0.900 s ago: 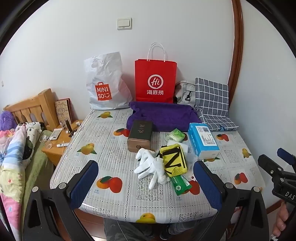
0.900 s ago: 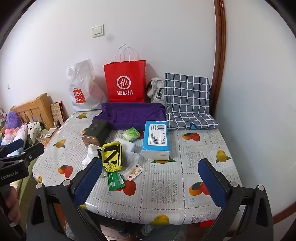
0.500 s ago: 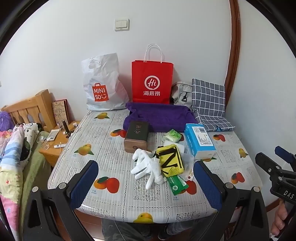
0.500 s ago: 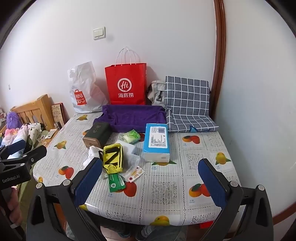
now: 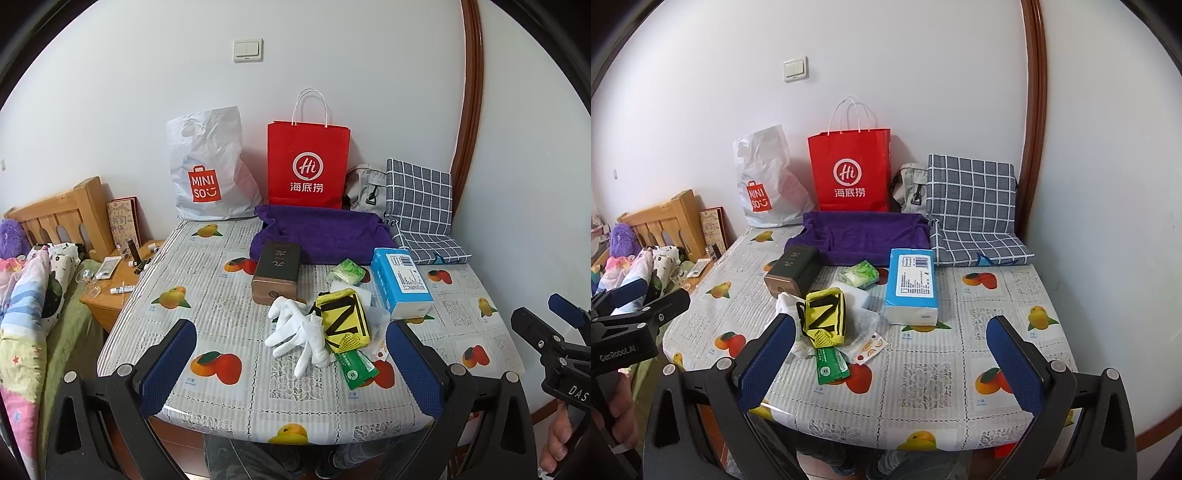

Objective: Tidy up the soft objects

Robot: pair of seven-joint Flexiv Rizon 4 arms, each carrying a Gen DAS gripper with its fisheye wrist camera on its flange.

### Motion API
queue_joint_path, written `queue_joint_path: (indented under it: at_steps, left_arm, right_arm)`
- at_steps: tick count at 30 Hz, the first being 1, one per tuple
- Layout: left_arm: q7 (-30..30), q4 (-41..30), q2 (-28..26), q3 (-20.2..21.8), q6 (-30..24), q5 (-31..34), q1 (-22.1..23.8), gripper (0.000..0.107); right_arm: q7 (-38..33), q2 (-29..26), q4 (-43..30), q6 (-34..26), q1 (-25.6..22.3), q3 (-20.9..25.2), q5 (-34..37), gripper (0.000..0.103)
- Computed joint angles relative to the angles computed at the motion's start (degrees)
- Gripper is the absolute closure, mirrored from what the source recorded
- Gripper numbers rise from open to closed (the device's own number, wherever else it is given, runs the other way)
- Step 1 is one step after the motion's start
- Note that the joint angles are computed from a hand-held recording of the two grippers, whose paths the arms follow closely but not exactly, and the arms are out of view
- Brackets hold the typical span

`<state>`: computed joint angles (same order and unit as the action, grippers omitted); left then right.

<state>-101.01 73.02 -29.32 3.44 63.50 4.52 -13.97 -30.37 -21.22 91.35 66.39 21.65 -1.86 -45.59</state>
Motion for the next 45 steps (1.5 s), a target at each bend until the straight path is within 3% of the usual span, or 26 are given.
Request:
queue_joint_path:
  at_steps: [45]
  left_arm:
    - [-0.2, 0.7, 0.3, 0.2, 0.7, 0.3, -0.1, 0.004]
  right_arm:
    - [0.4, 0.1, 0.4, 1.3, 0.3, -0.1, -1.1, 0.001]
